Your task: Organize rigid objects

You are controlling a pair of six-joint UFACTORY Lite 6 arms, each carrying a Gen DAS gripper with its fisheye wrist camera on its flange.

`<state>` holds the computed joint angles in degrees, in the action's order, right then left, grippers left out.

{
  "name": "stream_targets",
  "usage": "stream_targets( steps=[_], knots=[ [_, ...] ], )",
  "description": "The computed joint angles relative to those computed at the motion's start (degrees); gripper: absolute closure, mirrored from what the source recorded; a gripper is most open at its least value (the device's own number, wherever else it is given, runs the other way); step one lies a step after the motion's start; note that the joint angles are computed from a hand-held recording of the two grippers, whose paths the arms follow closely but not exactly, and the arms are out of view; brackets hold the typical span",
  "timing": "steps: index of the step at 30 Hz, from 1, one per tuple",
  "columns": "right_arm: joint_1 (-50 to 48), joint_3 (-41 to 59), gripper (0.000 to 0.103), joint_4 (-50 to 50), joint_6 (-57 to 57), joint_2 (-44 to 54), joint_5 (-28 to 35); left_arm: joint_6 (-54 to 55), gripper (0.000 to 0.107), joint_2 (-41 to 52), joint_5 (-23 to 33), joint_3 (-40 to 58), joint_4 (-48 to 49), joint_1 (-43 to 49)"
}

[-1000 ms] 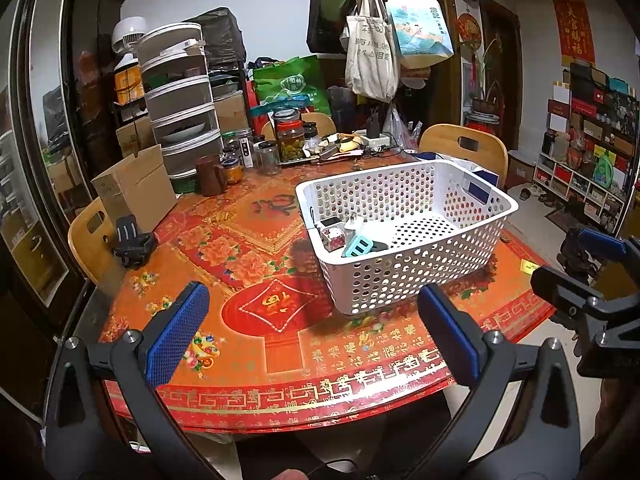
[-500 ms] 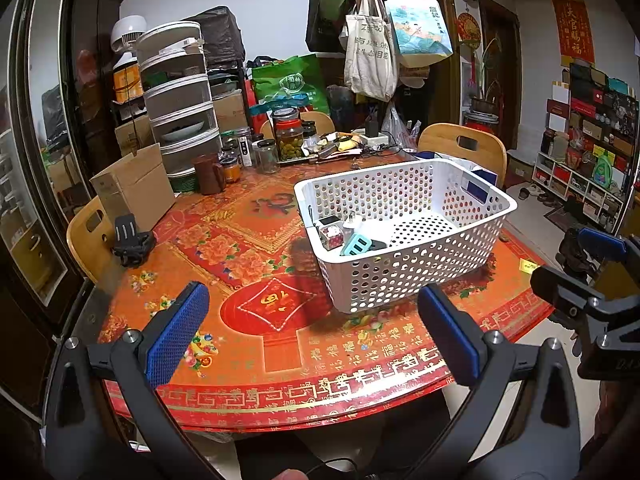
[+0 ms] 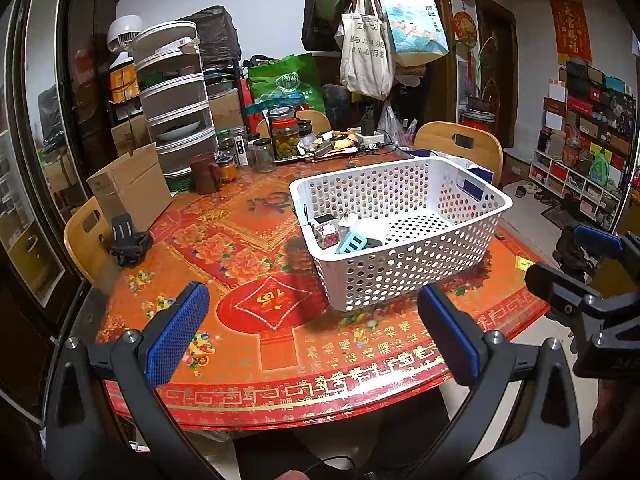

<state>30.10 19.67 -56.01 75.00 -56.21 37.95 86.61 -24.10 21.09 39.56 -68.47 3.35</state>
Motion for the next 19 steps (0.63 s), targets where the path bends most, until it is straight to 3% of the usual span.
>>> stream_targets(
  steps=[10, 19],
  knots=[
    [-0.02, -0.07, 0.0, 0.04, -0.05, -0.06, -0.06, -0.86, 0.004, -0.27, -1.52, -0.35, 0.25, -1.34],
    [1.16, 0.29, 0.0, -0.25, 0.54, 0.48, 0.55, 2.12, 0.004, -0.85, 1.53, -0.48, -1.27, 1.79]
  ],
)
